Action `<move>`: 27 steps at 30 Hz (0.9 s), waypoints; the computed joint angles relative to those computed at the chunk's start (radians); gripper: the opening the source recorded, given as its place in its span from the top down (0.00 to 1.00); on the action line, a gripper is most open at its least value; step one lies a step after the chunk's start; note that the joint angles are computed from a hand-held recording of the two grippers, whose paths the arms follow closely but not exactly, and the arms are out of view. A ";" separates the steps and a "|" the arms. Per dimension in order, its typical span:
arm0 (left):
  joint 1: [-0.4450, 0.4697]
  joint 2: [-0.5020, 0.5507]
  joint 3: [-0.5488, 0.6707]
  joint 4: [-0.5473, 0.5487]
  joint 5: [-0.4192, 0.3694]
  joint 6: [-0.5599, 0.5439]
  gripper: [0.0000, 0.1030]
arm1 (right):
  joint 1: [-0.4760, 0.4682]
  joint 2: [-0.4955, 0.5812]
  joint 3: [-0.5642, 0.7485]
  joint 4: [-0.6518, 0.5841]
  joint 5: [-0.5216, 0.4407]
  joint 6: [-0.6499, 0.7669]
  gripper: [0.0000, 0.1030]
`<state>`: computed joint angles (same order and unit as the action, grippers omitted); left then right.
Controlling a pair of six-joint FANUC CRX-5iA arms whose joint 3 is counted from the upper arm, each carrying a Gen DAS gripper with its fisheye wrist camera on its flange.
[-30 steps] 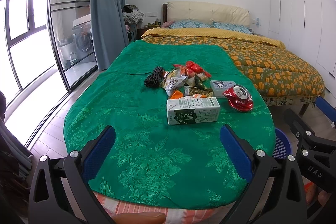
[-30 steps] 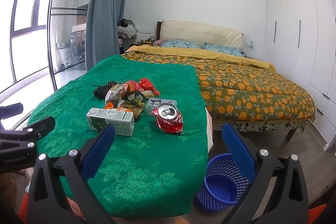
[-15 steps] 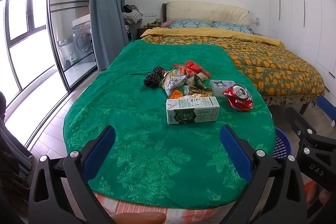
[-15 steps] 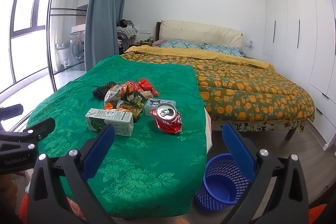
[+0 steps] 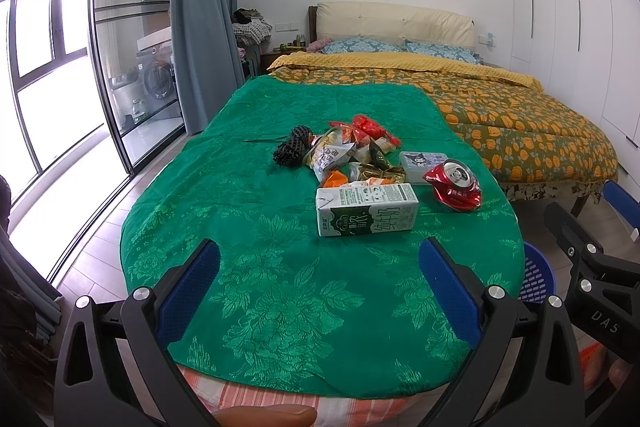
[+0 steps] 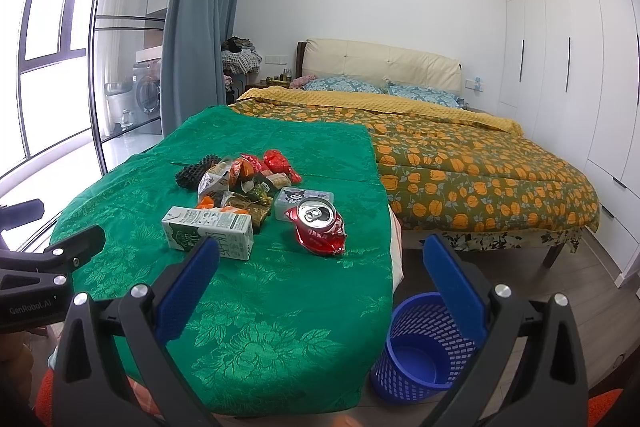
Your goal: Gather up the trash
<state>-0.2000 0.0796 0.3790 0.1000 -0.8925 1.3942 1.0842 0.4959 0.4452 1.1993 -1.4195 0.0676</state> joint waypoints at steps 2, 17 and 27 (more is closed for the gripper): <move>0.000 0.000 0.000 0.000 0.000 0.002 0.04 | 0.000 0.000 -0.001 0.000 0.000 0.000 0.04; 0.006 -0.001 -0.017 0.008 0.013 -0.010 0.04 | 0.001 -0.002 -0.002 0.000 -0.001 0.000 0.04; 0.007 -0.001 -0.023 0.010 0.018 -0.012 0.04 | -0.001 0.000 -0.002 0.001 0.001 -0.002 0.04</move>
<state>-0.1933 0.0782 0.3557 0.1096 -0.8744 1.3821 1.0830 0.4960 0.4430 1.2002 -1.4181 0.0657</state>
